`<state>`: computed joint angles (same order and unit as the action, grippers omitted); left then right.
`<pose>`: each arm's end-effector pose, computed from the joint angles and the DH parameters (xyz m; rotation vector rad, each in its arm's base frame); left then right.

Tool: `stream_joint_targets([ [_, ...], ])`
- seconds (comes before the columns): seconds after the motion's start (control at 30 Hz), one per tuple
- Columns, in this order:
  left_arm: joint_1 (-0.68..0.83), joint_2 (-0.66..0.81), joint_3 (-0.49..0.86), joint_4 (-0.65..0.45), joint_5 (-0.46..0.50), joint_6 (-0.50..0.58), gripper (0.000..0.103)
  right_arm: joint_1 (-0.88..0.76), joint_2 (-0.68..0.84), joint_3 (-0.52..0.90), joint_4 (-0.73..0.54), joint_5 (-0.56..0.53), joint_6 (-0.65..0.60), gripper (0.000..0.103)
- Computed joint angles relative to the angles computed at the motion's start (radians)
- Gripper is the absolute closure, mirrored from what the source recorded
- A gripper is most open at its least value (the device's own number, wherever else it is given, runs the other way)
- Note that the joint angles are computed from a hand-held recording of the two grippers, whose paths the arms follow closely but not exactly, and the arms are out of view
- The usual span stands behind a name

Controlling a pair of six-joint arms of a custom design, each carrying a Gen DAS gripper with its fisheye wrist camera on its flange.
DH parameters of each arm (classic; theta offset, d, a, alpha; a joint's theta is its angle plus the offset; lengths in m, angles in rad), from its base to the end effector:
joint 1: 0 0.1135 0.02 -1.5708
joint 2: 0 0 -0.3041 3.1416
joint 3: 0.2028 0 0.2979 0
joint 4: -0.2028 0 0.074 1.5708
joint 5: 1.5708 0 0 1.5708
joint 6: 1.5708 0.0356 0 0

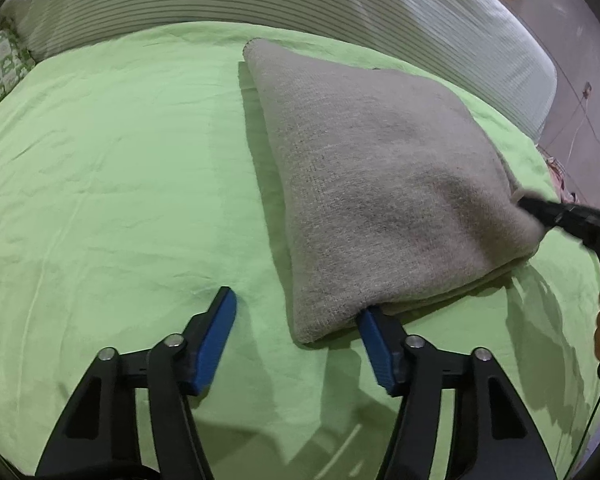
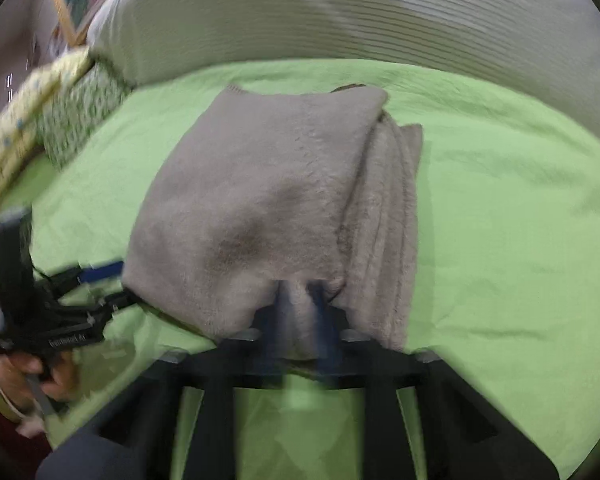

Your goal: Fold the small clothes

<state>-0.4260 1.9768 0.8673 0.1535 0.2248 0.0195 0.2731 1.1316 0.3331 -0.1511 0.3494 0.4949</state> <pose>0.3486 -0.1669 0.0695 0.6521 2.4654 -0.4451 0.1957 0.0422 0.1342 0.4073 2.4090 -0.1059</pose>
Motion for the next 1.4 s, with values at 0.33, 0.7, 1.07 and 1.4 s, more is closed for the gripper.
stream_joint_targets([
  [0.33, -0.026, 0.014, 0.005, 0.005, -0.051, 0.026, 0.046, -0.044, -0.359, -0.227, -0.034, 0.074, 0.164, 0.095],
  [0.7, 0.044, 0.01, 0.026, -0.062, 0.069, 0.035, 0.046, -0.024, -0.504, -0.238, -0.125, 0.106, 0.262, 0.064],
  [1.07, 0.151, -0.06, 0.082, -0.224, 0.313, -0.037, 0.026, -0.126, -0.316, -0.189, 0.132, 0.015, 0.208, 0.037],
  [1.4, 0.095, 0.144, 0.385, -0.306, 0.35, -0.166, 0.022, -0.348, 0.027, -0.109, 0.408, -0.212, 0.092, 0.029],
])
